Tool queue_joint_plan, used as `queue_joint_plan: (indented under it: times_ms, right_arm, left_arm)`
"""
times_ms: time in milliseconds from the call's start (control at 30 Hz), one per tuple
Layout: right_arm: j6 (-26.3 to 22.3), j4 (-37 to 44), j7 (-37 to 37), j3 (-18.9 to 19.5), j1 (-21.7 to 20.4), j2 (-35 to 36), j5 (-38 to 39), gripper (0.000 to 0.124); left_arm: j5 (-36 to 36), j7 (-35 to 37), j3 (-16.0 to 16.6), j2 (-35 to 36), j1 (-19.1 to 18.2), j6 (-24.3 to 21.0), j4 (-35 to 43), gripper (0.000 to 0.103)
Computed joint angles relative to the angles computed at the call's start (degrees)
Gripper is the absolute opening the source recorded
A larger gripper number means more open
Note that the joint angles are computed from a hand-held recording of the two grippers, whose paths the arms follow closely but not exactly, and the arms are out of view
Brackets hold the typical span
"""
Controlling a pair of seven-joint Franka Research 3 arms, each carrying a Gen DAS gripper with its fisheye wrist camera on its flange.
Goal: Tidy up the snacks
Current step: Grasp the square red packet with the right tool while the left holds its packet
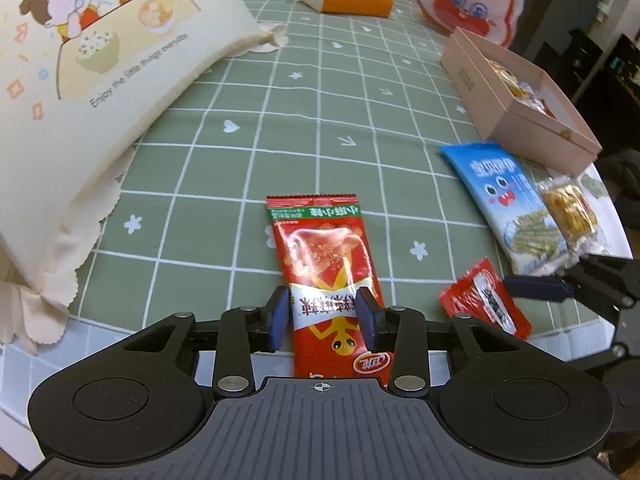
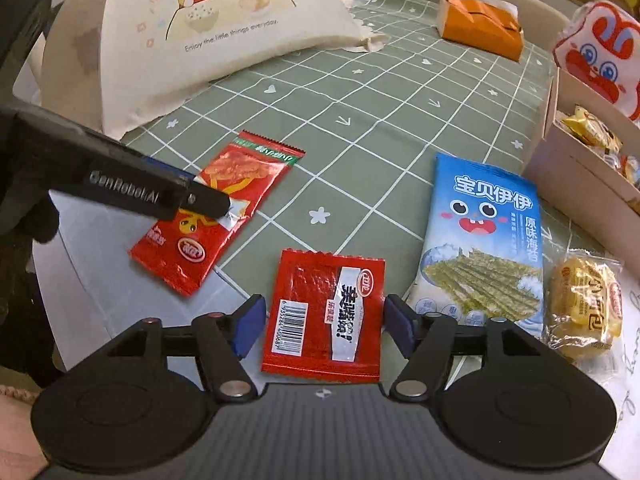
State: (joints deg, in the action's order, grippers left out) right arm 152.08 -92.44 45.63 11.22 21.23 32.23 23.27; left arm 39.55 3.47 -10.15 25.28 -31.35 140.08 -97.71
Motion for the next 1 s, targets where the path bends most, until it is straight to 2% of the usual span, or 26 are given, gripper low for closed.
queue_joint_plan:
  times_ms: [100, 267, 300, 400, 433, 500, 567, 600, 667, 700, 767, 900, 967, 1000]
  right_arm:
    - [0.79, -0.25, 0.94, -0.31, 0.5, 0.0, -0.14, 0.069]
    - [0.22, -0.78, -0.54, 0.58, -0.47, -0.8, 0.51, 0.057]
    - [0.75, -1.26, -1.14, 0.87, -0.8, -1.26, 1.13, 0.051]
    - [2.62, -2.76, -2.34, 0.76, -1.15, -2.54, 1.7, 0.051]
    - [3.01, -3.2, -2.76, 0.83, -1.44, -2.86, 2.07, 0.051]
    - [2.56, -3.68, -3.12, 0.94, -2.03, -3.29, 2.9, 0.052]
    - [1.58, -3.9, -2.62, 0.53, -2.08, -3.43, 3.12, 0.055]
    - [1.1, -4.03, -2.0, 0.17, -1.93, -3.42, 3.01, 0.056]
    - [1.7, -4.95, -1.54, 0.04, -1.98, -3.55, 3.44, 0.059]
    - [2.29, -5.48, -1.43, 0.04, -2.0, -3.62, 3.66, 0.061]
    - [3.8, -6.74, -2.35, 0.64, -2.48, -3.95, 4.53, 0.062]
    - [6.14, -8.36, -3.05, 0.73, -2.18, -4.48, 4.28, 0.064]
    - [6.42, -8.55, -2.98, 0.84, -2.2, -4.55, 4.36, 0.065]
    - [6.26, -8.42, -2.93, 0.81, -2.17, -4.49, 4.22, 0.065]
  left_arm:
    - [-0.55, 2.12, -0.45, 0.2, 0.28, -0.06, 0.29, 0.044]
    - [-3.42, 4.85, -1.01, 1.24, 0.57, -2.26, 2.53, 0.044]
    - [-5.08, 5.21, -1.31, 1.46, 1.09, -2.33, 3.04, 0.045]
    - [-9.32, 5.15, -1.64, 1.84, 2.42, -1.71, 3.86, 0.046]
    - [-10.28, 5.13, -1.61, 2.27, 2.42, -2.53, 4.76, 0.046]
    - [-11.0, 5.52, -1.26, 4.39, 1.37, -6.93, 8.91, 0.047]
    - [-10.33, 7.72, -1.02, 6.98, -0.08, -10.89, 13.39, 0.061]
    - [-9.91, 9.73, -0.99, 8.59, -0.88, -13.12, 16.06, 0.065]
    - [-8.55, 14.98, -0.66, 12.44, -3.0, -18.2, 22.27, 0.081]
    - [-7.43, 15.45, 0.06, 13.26, -4.17, -18.88, 23.36, 0.083]
    - [-7.14, 13.33, 0.74, 12.23, -4.39, -16.19, 21.09, 0.086]
    - [-5.5, 11.95, 1.21, 10.02, -4.46, -12.46, 16.82, 0.086]
    - [-3.8, 10.23, 1.71, 8.95, -4.93, -11.26, 14.89, 0.08]
    - [-2.92, 9.18, 2.03, 8.92, -5.57, -12.29, 15.15, 0.076]
